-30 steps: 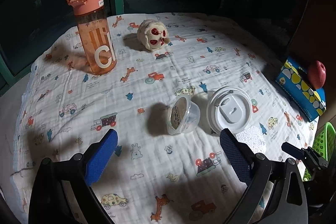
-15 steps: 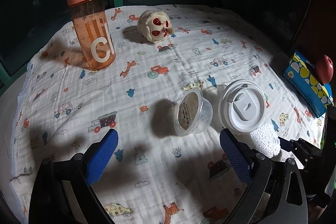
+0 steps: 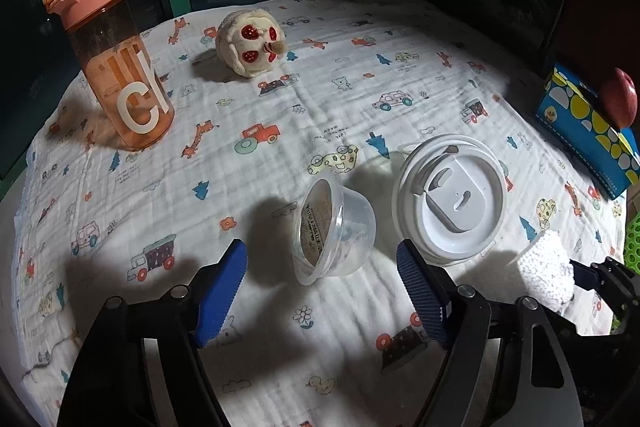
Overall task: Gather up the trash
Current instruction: 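Grasp the clear plastic bowl with the left tool while the right tool holds the foam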
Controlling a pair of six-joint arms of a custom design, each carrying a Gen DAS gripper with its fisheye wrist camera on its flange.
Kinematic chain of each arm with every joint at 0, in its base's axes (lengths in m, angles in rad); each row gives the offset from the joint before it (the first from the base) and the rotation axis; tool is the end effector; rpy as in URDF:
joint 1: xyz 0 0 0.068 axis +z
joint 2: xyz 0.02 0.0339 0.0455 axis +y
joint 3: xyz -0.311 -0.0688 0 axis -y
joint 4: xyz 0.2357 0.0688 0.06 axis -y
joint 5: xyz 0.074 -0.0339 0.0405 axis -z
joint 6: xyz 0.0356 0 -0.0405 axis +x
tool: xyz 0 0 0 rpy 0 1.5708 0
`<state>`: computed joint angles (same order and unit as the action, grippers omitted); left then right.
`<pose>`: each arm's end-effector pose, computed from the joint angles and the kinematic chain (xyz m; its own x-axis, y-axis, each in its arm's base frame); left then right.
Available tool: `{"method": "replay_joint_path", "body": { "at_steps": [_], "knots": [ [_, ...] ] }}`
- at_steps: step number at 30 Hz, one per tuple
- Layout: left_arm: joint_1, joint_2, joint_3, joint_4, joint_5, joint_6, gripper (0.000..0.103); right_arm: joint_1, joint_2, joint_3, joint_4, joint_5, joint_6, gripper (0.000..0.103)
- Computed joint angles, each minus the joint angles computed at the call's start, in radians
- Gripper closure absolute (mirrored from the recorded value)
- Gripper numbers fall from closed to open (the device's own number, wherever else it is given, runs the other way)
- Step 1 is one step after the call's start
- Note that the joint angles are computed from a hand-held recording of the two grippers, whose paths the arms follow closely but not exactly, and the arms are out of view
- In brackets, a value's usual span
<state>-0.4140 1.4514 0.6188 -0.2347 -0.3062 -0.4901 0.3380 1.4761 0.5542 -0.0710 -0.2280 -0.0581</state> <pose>0.2222 -0.0859 0.1938 -0.8254 -0.1276 -0.5500 -0.1565 0.9877 0.0058 0.2239 0.0872 0.1805 -0.7634 -0.3283 -0.5563 -0.4846 0.8605 0.1573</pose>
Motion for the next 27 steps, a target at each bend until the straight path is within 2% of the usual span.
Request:
{"method": "replay_joint_path", "body": {
  "at_steps": [7,17,27],
  "knots": [
    [0.012,0.081,0.015,0.051,0.015,0.026,0.038,-0.118,-0.098,-0.016,-0.071,-0.053,-0.052,0.038],
    [0.015,0.104,0.006,0.080,0.028,0.021,0.069,-0.265,-0.223,-0.038,-0.173,-0.116,-0.131,0.038],
    [-0.048,-0.015,0.004,-0.008,-0.007,-0.042,0.072,-0.428,-0.318,-0.042,-0.275,-0.192,-0.231,0.038]
  ]
}}
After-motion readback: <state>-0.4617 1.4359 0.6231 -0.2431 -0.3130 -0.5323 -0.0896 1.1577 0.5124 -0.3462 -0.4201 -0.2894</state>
